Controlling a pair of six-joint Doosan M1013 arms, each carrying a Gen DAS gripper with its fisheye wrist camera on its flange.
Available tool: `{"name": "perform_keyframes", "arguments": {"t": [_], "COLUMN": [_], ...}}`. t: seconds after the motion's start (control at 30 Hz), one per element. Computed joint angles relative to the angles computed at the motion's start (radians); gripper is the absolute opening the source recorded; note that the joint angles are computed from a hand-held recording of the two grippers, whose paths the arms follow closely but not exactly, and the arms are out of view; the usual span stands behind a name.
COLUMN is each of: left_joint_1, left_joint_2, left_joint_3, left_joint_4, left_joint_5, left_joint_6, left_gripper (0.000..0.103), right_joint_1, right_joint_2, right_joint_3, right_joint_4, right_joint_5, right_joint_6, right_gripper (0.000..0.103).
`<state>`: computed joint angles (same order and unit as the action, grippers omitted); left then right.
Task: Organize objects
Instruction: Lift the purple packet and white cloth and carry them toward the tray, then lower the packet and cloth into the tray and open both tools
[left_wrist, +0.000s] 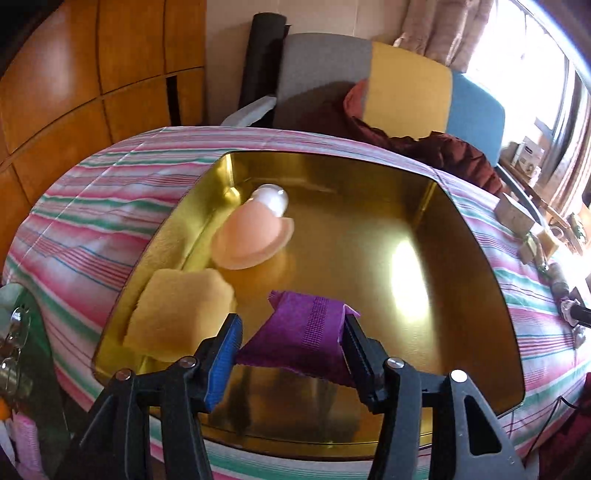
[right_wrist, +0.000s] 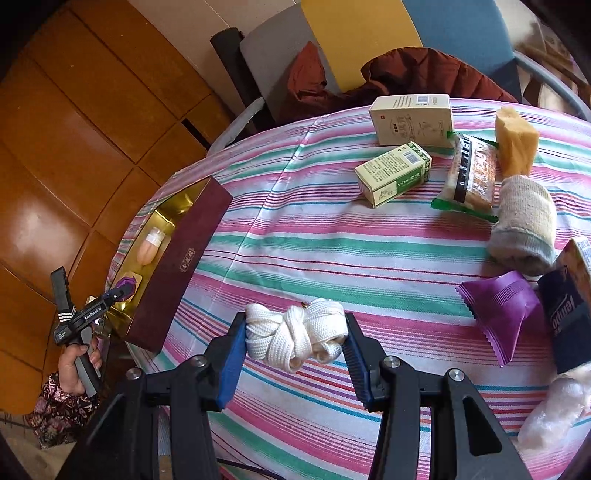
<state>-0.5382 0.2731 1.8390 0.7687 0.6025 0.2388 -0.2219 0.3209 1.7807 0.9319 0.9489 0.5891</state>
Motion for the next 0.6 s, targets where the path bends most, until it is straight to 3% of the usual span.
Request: {"name": "perform_keyframes", "arguments": {"t": [0.13,0.3,0.5,0.6], "left_joint_1": [0.008,0.015,0.003,-0.013], "left_joint_2": [0.001,-0.022,-0.076,-0.098], "left_joint_3": [0.000,0.022,0.077,0.097], "left_joint_4": [-0.047,-0.075,0.170,0.286], "left_joint_5": [0.014,-0.025,-0.068,-0.033], "left_joint_6": [0.021,-0.013,-0.355,-0.534], "left_gripper": [0.057,0.058,0.058,0.058], "right_joint_1": [0.007,0.024,0.084,0.130], "right_joint_2": [-0.003,-0.005,-0.018,-0.025], "right_joint_3": [0.005,0.014,0.022,0.016], "right_joint_4": [0.022,0.064,0.100,0.093], "right_joint_5": [0.014,0.036,0.067,0.064], "right_joint_6": [-0.034,-0.049,-0.081,-0.092], "right_gripper": [0.052,0.052,0.052,0.052]}}
